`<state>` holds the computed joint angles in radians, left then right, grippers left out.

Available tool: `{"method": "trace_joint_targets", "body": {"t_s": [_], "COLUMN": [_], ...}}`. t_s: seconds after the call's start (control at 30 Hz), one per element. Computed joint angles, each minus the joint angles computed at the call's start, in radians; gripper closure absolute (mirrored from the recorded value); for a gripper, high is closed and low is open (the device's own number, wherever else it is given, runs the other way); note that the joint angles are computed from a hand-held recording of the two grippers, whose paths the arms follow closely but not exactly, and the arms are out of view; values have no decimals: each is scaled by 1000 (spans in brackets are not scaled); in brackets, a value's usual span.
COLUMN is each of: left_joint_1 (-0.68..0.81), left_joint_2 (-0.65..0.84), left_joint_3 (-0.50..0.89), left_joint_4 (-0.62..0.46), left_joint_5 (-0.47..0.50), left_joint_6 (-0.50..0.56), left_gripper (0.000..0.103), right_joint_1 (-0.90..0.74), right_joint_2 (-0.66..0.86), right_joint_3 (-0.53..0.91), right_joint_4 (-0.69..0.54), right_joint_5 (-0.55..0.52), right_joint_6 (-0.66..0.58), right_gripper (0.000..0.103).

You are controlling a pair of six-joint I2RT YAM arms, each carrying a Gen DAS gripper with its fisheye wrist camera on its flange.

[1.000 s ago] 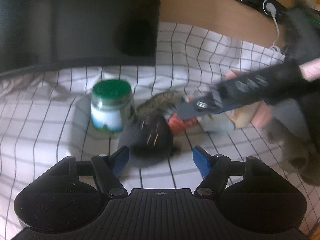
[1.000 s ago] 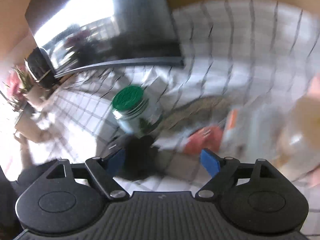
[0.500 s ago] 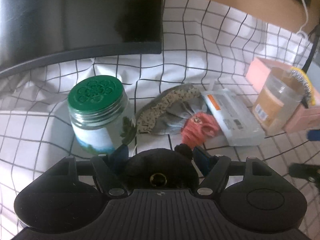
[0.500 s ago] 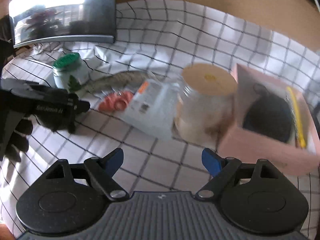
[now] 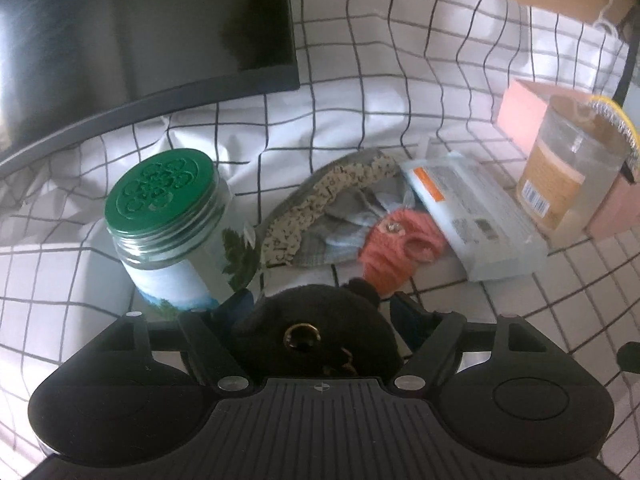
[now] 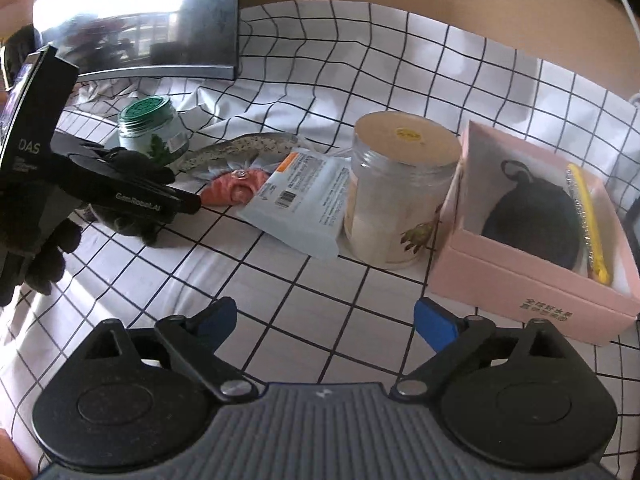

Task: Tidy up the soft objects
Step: 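Grasp the black plush toy with the left gripper and lift it, then grasp the grey letter-print cloth with the right gripper while the left holds the plush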

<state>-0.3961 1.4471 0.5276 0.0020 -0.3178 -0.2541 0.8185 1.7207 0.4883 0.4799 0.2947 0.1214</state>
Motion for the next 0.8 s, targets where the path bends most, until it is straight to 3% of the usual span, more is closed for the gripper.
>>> {"method": "trace_joint_targets", "body": {"t_s": [0.13, 0.23, 0.47, 0.67, 0.8], "left_joint_1": [-5, -13, -21, -69, -117], "left_joint_2": [29, 25, -28, -173, -370], "left_joint_3": [28, 37, -9, -86, -158], "left_joint_4": [-46, -79, -73, -109, -191], "left_joint_5": [-26, -68, -84, -70, -84], "left_joint_6": [-1, -49, -112, -195, -287], "left_gripper": [24, 35, 38, 39, 39], "right_joint_1": [5, 19, 36, 34, 39], "right_joint_2": [1, -15, -23, -1, 40], "right_joint_3": [-2, -26, -70, -52, -11], "right_joint_4": [9, 40, 100, 94, 79], "right_joint_5": [-21, -15, 5, -14, -27], "right_joint_6": [-17, -44, -96, -107, -101], "right_gripper": [7, 7, 7, 7, 7]}}
